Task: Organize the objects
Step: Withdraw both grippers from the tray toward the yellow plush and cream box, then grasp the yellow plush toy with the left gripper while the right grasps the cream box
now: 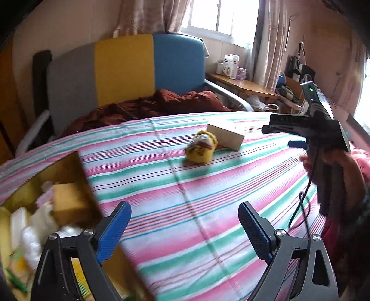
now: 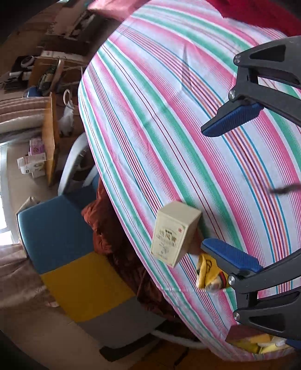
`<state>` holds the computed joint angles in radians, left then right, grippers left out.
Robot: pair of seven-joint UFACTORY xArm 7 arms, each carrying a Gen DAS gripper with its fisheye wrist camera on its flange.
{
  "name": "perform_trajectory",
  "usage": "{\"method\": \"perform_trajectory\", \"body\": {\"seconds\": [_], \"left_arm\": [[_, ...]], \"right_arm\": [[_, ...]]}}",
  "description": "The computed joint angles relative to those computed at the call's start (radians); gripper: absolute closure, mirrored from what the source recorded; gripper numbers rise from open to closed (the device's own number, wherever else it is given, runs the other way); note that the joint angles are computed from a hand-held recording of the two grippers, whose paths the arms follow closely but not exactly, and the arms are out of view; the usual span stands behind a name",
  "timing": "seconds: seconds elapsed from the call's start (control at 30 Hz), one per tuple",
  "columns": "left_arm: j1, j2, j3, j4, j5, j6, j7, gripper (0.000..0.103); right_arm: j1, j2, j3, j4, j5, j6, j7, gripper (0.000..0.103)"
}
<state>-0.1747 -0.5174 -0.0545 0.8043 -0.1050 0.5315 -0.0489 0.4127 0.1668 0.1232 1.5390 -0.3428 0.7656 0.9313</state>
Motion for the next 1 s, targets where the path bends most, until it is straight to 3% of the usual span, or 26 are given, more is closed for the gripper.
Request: {"method": "perform_trajectory", "body": {"seconds": [0.13,0.37,0.63,0.73,0.93,1.0], "left_arm": [[-0.026,0.131,0.008,0.107,-0.034,0.006,0.015,0.003],[-0.014,0.358,-0.023,0.311,-0.007,0.035,0.009,0.0],[-0.014,0.583,-0.044,0.498,0.158,-0.012,-0.105,0.0],[-0.023,0.686,-0.043,0.602,0.151,0.049,-0.087,0.0],[-0.035,0.817,-0.008,0.732,0.16,0.129,-0.175,0.001],[-0.024,0.808,-0.001,0.696,0.141,0.073,-0.215,0.004]], "right_arm": [[-0.016,-0.003,0.016,-0.019,0.094,-0.057,-0.071,0.008],[-0.032,-0.048,0.001,-0.07,0.102,-0.087,-0.004,0.007],[-0.052,-0.051,0.016,-0.082,0.171,-0.111,-0.043,0.007],[-0.049,-0.042,0.018,-0.072,0.174,-0.104,-0.057,0.007],[-0.044,-0.025,0.019,-0.054,0.193,-0.084,-0.088,0.007],[-0.042,-0.022,0.017,-0.05,0.19,-0.077,-0.091,0.007]]}}
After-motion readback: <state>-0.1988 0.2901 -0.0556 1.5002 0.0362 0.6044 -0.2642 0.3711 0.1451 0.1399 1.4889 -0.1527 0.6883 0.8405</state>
